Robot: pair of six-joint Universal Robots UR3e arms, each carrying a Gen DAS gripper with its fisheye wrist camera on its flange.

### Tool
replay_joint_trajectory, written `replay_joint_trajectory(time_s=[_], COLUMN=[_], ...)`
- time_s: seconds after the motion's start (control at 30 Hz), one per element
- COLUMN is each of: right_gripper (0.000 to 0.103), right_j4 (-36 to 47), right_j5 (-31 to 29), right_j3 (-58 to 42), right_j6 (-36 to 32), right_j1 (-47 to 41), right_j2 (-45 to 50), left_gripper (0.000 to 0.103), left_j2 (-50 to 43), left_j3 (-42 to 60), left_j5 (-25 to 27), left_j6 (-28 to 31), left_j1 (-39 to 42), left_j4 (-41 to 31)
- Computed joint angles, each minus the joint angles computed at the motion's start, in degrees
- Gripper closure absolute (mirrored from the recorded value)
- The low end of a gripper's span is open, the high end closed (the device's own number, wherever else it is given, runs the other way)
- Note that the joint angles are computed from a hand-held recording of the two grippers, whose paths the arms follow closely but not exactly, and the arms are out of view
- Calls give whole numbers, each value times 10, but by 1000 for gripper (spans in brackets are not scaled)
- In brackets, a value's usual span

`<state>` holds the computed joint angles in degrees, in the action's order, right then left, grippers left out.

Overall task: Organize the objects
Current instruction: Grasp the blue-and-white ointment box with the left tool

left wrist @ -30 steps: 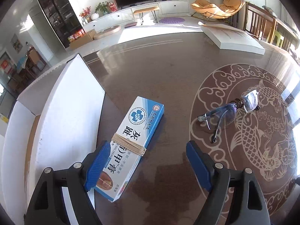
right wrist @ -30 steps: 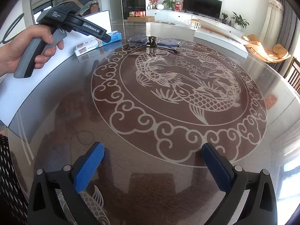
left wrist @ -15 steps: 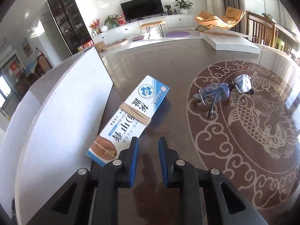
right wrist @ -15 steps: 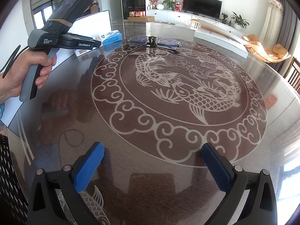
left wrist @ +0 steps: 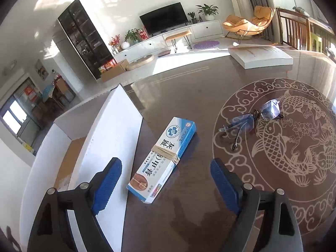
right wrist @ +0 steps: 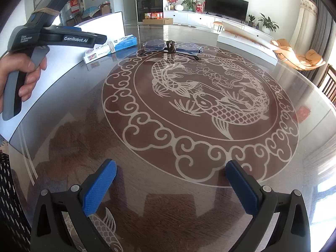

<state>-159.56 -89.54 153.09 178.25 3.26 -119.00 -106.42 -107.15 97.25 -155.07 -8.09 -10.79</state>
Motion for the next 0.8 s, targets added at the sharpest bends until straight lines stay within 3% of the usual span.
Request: replay_joint_trajectory(time_s=[0.1,0.23,0.3,0.37,0.43,0.5,0.57,0.63,0.8], right_gripper=[0,0,0,0,0,0,0,0,0], right_j4=[1,0,1,0,0,1,1,0,0], right_j5=[0,0,0,0,0,0,0,0,0], right_j3=[0,0,0,0,0,0,0,0,0], right_j6=[0,1,0,1,0,0,0,0,0], right_j1=[0,1,1,1,1,0,0,0,0], right_j2=[0,0,0,0,0,0,0,0,0], left_gripper=[17,16,6,0,0,12,43,59,60], left_j2=[-108,-191,-200,-210,-202,-181,-159,-132,-15], left_j3=[132,248,263,265,258,248,204,154,-60], left_j5=[39,32,-4,-2,-34,-125,-143,-148,-167], left_j6=[16,-14,-48,-44,-48,-67,-92,-86,-77], left_j1=[-27,-17,6,3,15,54,71,80,101], left_j4=[-57,-146,-156,-141,-156,-212,-183,-150,-36])
